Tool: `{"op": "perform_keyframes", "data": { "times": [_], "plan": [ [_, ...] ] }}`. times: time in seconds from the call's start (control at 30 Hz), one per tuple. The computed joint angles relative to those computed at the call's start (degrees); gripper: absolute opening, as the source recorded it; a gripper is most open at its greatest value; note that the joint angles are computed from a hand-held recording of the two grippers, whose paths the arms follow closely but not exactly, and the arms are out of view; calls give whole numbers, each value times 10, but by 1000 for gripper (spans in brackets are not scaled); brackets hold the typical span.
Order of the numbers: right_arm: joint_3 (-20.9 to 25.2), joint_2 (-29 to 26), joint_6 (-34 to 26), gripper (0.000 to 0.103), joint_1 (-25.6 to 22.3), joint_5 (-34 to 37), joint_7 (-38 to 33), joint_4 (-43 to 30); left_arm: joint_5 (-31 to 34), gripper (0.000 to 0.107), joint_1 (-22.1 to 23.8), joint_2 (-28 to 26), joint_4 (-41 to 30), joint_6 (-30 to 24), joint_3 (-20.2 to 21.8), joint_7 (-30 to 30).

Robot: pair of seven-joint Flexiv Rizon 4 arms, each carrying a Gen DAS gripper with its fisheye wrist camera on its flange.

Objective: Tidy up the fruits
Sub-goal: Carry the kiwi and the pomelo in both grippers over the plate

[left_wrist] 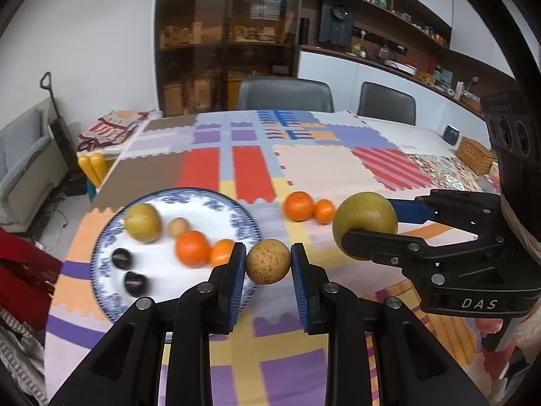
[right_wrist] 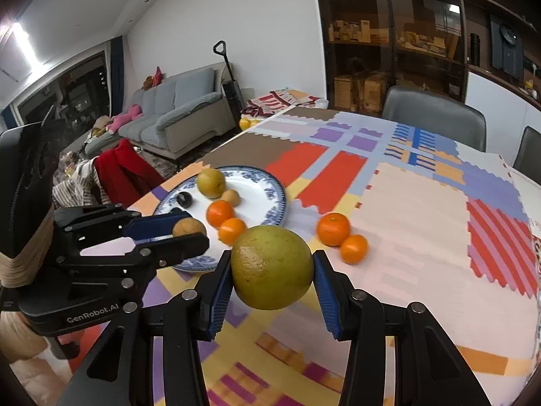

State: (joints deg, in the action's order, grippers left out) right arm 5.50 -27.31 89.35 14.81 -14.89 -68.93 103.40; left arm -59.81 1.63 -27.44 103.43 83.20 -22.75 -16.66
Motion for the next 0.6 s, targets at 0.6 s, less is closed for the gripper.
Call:
{"op": "perform_keyframes", "data": {
  "times": [0.6],
  "plan": [
    [-8, -77, -46, 47, 31, -19, 23, -122, 58, 27, 26, -40, -49, 28, 27, -58]
  ]
}}
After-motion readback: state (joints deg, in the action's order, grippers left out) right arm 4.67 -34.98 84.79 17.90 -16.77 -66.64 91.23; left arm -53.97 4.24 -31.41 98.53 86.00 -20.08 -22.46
